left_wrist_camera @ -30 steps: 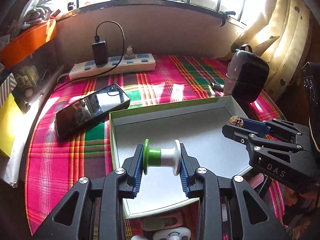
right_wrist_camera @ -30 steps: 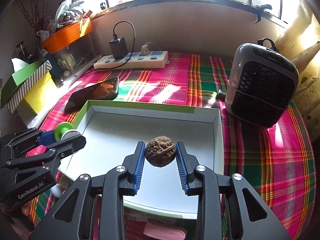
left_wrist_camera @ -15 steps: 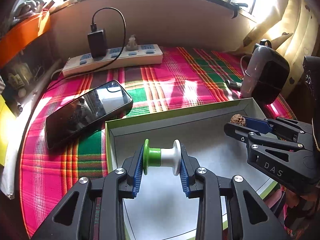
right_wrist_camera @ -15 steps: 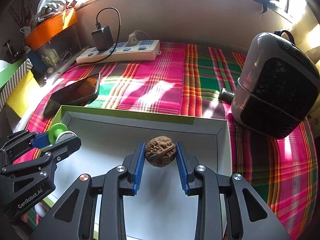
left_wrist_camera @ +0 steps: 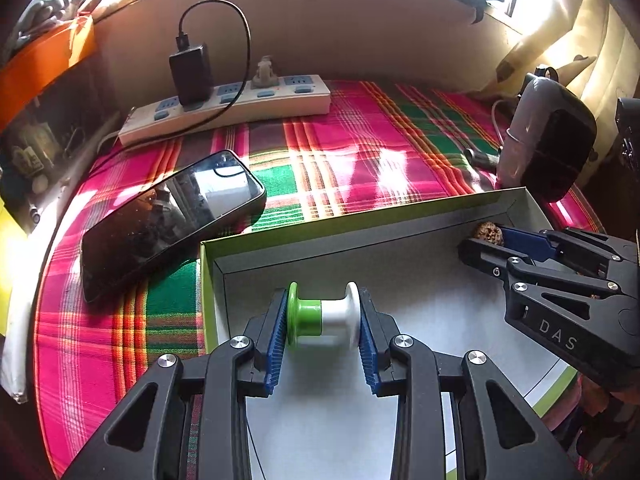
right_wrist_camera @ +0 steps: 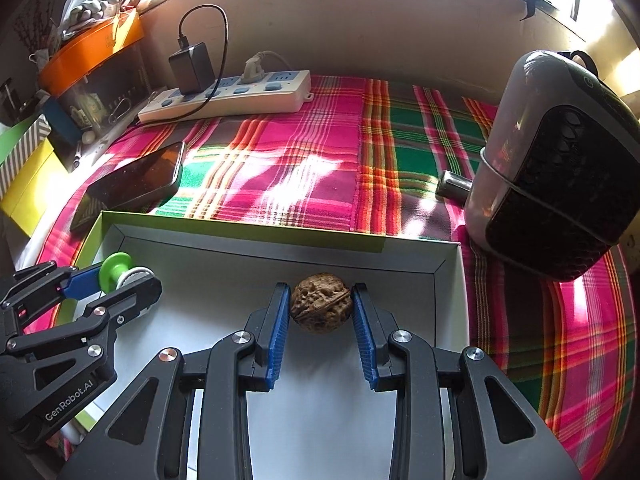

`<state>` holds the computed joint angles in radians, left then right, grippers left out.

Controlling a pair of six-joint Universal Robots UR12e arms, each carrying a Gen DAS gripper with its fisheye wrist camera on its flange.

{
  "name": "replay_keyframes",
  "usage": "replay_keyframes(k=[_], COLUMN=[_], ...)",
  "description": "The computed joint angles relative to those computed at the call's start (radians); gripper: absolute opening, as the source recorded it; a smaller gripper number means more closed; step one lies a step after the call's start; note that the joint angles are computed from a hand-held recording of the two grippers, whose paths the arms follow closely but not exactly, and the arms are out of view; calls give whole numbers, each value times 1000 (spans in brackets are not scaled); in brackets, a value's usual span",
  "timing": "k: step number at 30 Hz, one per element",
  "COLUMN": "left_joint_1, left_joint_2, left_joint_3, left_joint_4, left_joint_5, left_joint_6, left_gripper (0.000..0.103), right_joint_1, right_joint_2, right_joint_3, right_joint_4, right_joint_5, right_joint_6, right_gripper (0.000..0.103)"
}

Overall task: Organize objects
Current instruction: 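Carry the spool with left gripper while right gripper carries the walnut over the white tray, then open left gripper to drop the spool while right gripper releases the walnut into the tray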

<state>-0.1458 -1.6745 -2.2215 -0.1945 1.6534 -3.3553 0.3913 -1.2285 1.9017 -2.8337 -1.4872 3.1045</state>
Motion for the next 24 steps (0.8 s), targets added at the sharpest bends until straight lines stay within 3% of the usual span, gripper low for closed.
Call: replay_keyframes(k=[16,20,24], left_joint_1=[-1,-1,6], left_joint_2=[-2,-2,3], left_joint_3=[4,4,0], left_joint_4=[-5,-2,2], left_joint_5=[-3,0,-16], left_joint_6=[16,12,3], left_gripper=[36,43,45], right_joint_1=[1,2,-1], right_joint_2=[4,4,2], right_joint_3=[-5,-4,-2], right_joint_4=[5,0,3], right_joint_5=[-4,-6,-7], right_joint_6=[7,8,21], right_gripper=[34,50,51])
